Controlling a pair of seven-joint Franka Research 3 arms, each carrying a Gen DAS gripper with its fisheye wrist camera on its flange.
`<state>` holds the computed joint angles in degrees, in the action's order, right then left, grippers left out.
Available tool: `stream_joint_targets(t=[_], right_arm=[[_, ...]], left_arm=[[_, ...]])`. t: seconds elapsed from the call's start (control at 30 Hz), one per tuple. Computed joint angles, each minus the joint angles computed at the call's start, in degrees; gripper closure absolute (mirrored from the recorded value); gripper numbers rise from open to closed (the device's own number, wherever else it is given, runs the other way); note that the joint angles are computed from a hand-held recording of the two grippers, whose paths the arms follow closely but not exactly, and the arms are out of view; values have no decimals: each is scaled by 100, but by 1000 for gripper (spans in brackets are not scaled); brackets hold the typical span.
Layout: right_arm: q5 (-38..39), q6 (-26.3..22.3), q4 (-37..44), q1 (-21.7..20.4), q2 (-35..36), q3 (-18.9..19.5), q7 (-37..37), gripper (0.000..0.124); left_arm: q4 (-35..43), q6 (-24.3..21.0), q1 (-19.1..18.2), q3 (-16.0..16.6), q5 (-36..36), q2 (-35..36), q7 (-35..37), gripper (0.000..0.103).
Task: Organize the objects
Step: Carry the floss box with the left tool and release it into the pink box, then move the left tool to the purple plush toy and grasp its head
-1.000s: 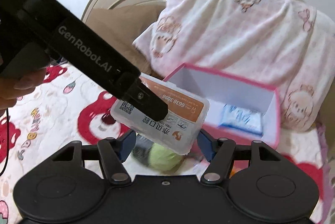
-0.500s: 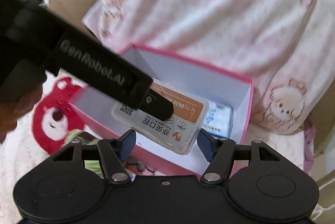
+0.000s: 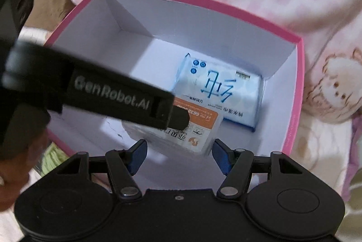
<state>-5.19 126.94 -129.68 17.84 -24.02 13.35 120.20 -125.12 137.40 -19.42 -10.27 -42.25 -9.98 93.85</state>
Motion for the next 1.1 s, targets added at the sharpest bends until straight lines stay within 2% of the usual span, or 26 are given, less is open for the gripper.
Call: stream_joint_targets(t=[0.07,0.2,0.27,0.3,0.33,0.37,0.57,0.7,0.77,0.83,0.97,1.1], right_arm=[[55,-42,41,-24,46,-32,52,65],[-87,-107,102,-81,85,9,209,70],[-311,-174,124,-93,75,102,261,73],[-383,-179,102,-88,49,124,289,74],[-423,-167,74,-71,19,136,302,76],[-466,-149,25,-57,-36,146,313,77],[-748,61,-292,-133,-517,218,435,76],[-493,191,-577,-106,-964,114,296,75],[-281,248,-706,-85,-1205,68,206,74],[-81,287,-793,-80,-1432,54,130,73],[194,345,-887,-144,-1743,117,35,71],[373,38,-808,-170,-2101,227,32,69]], left_arm=[[40,-34,20,-25,101,60,-166,44],[-13,87,19,-126,436,71,-437,46],[-105,268,-21,-147,481,39,-527,55],[-99,269,-45,-121,417,58,-502,59],[-92,256,-54,-110,392,71,-550,69],[-63,223,-62,-101,375,93,-553,72],[25,138,-91,-169,366,180,-973,73],[-56,123,-113,-173,386,58,-947,73],[-84,169,-138,-182,608,-54,-772,72],[-120,234,-143,-231,1141,-213,-732,71],[-203,117,-282,-77,1309,-570,-346,66],[-282,-68,-413,33,1598,-1045,-15,60]])
